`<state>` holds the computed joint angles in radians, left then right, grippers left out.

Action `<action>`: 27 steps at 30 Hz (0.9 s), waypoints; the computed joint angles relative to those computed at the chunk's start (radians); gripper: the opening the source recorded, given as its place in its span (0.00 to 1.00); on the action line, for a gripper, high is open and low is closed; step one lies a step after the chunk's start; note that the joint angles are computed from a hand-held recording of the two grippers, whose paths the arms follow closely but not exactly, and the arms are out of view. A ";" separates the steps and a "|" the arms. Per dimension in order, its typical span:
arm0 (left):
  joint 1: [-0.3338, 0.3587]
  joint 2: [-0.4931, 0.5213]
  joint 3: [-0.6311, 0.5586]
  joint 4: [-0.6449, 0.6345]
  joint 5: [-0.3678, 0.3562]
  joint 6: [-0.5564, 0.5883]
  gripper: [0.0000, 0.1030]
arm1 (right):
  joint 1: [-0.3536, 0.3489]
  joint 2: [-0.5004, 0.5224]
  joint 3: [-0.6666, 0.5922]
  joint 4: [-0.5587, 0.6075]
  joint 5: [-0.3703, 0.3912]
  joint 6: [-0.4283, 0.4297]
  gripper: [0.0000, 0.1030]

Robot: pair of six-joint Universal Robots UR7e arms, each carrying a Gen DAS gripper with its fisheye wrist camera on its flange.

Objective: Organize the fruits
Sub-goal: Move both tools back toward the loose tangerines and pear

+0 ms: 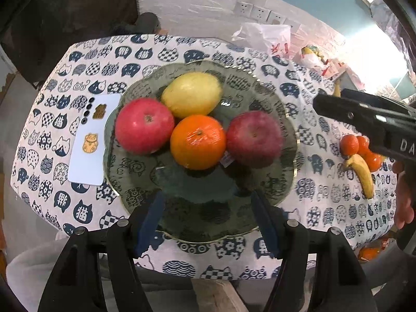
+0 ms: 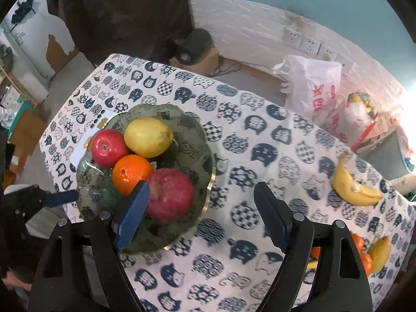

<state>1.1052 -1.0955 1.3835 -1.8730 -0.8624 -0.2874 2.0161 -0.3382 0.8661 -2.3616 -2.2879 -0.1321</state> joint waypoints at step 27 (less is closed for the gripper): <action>-0.159 0.138 -0.046 -0.044 -0.001 0.109 0.78 | -0.002 -0.345 0.457 -0.318 -0.188 -0.103 0.84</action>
